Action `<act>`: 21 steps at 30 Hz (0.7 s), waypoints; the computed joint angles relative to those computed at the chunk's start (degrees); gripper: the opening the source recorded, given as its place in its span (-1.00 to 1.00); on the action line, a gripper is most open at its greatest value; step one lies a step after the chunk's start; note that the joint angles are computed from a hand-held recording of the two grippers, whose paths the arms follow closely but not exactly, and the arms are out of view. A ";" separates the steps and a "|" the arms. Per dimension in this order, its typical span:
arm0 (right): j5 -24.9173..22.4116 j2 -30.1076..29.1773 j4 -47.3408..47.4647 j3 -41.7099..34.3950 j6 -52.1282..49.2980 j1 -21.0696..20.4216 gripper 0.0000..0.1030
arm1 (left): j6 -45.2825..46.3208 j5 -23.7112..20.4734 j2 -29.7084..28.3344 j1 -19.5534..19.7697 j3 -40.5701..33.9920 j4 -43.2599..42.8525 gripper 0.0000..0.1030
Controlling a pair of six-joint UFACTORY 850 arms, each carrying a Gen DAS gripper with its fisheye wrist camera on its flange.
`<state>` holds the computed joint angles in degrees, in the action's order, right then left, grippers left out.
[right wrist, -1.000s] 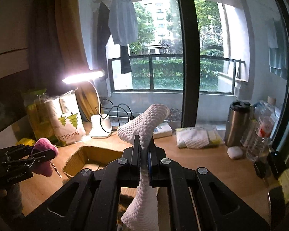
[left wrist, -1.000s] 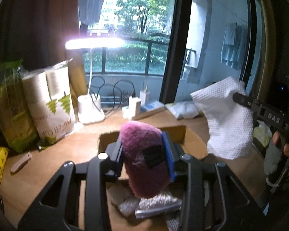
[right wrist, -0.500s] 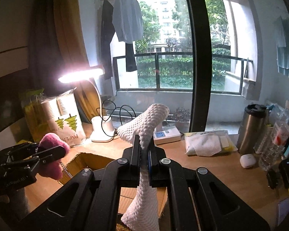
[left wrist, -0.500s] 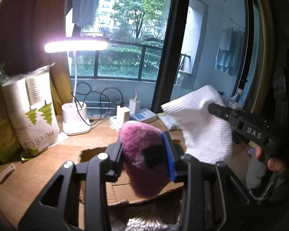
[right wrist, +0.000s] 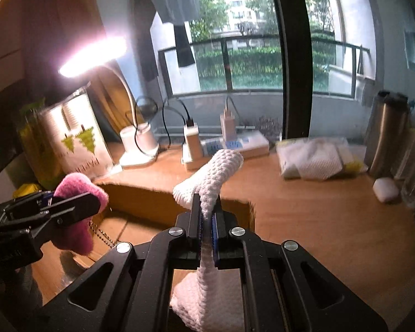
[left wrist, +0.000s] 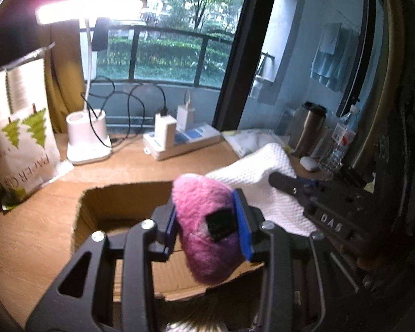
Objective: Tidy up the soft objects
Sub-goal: 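Lift the pink pouch and white towel and carry both over the cardboard box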
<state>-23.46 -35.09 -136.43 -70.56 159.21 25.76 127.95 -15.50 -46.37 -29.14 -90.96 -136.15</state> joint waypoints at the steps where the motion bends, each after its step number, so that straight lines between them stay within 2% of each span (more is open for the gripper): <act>1: 0.41 -0.37 0.55 -0.15 -0.46 -0.05 -0.88 | -2.01 0.26 -0.41 0.00 -0.43 1.95 -0.27; 7: 3.33 -3.07 10.14 -1.98 -10.59 -0.05 -0.87 | -13.24 1.59 -2.19 -0.36 -2.43 13.10 -0.27; 9: 2.66 -3.30 12.85 -1.91 -13.38 0.24 -0.88 | -15.54 1.80 -2.55 -0.46 -2.86 15.34 -0.26; 11: 1.68 -2.68 11.35 -1.05 -12.05 0.42 -0.85 | -17.40 2.25 -2.90 -0.58 -3.32 17.17 -0.26; 12: 0.60 -2.34 11.86 -0.64 -12.56 0.67 -0.81 | -19.37 2.54 -3.17 -0.65 -3.71 19.05 -0.26; 17: -3.55 -1.32 14.13 0.78 -14.46 1.01 -0.34 | -28.84 3.55 -4.26 -1.21 -5.41 28.74 -0.26; 21: -5.70 -1.99 20.45 0.59 -19.39 0.94 -0.15 | -36.57 4.25 -5.02 -1.69 -6.59 36.97 -0.25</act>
